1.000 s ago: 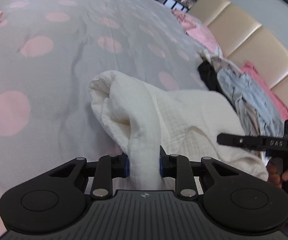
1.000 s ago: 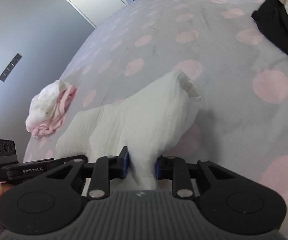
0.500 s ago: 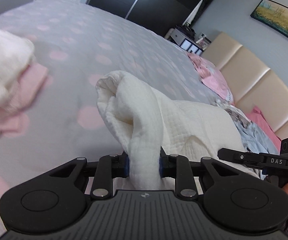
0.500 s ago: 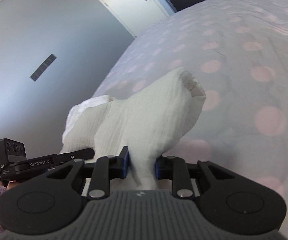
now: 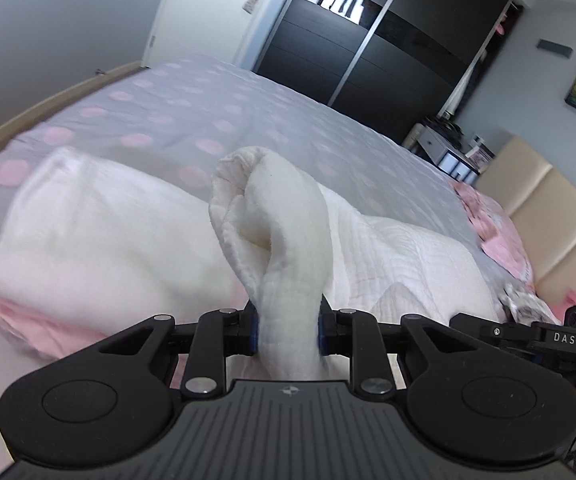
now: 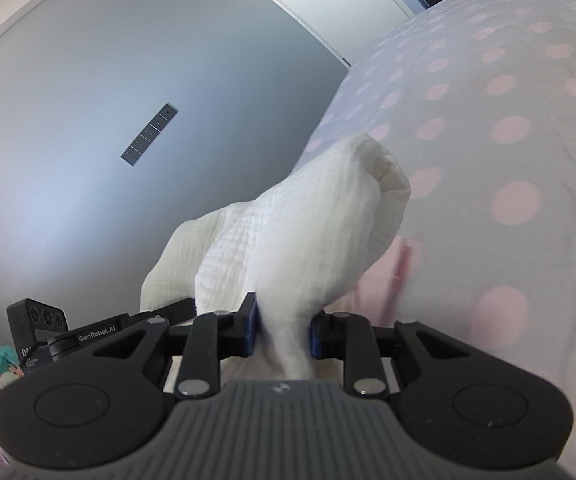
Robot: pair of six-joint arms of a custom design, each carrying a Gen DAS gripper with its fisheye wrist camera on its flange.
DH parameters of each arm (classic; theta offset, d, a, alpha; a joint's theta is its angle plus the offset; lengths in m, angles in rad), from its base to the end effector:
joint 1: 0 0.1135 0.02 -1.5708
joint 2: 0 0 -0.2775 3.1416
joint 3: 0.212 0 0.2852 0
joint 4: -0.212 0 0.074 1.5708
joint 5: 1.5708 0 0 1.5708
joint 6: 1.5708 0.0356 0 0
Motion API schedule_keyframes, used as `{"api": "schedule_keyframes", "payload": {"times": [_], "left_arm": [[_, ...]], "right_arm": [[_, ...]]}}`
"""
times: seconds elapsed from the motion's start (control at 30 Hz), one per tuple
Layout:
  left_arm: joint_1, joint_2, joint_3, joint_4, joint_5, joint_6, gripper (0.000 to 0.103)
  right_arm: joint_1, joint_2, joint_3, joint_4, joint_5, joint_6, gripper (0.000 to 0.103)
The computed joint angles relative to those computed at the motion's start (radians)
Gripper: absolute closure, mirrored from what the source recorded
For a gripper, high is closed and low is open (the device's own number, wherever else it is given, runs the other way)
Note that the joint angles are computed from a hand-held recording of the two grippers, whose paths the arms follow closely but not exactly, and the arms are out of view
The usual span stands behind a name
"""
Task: Fold clothes
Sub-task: 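Grasp the folded white shirt edge with both grippers and lift it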
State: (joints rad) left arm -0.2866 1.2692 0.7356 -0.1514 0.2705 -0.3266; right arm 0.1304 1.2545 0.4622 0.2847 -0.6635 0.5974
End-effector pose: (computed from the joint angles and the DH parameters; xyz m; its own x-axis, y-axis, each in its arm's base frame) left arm 0.2774 -0.0917 0.2198 -0.7259 -0.1084 -0.6792 0.2513 0.8774 -0.4086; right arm 0.2563 0.0557 0.1713 -0.7563 0.3478 -0.5542 -0.2548 0.6235 0.7391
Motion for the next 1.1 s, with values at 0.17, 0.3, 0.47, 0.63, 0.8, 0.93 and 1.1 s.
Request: {"api": "schedule_keyframes", "payload": {"times": [0.17, 0.3, 0.47, 0.63, 0.8, 0.93, 1.1], "left_arm": [[0.185, 0.085, 0.085, -0.002, 0.085, 0.078, 0.082], [0.297, 0.196, 0.176, -0.021, 0.138, 0.151, 0.082], [0.374, 0.345, 0.275, -0.009, 0.192, 0.213, 0.082], [0.417, 0.511, 0.361, 0.019, 0.226, 0.249, 0.082], [0.461, 0.658, 0.419, 0.037, 0.24, 0.27, 0.082], [0.499, 0.73, 0.428, 0.07, 0.293, 0.285, 0.082], [0.531, 0.761, 0.399, 0.131, 0.338, 0.254, 0.08]], "right_arm": [[0.164, 0.241, 0.152, 0.173, 0.107, 0.121, 0.076], [0.25, 0.404, 0.265, 0.254, 0.172, 0.185, 0.076], [0.317, 0.551, 0.347, 0.334, 0.256, 0.23, 0.076], [0.353, 0.703, 0.442, 0.37, 0.315, 0.253, 0.076], [0.34, 0.839, 0.536, 0.347, 0.338, 0.255, 0.077], [0.329, 0.906, 0.57, 0.332, 0.315, 0.25, 0.077], [0.331, 0.948, 0.587, 0.334, 0.308, 0.258, 0.076]]}}
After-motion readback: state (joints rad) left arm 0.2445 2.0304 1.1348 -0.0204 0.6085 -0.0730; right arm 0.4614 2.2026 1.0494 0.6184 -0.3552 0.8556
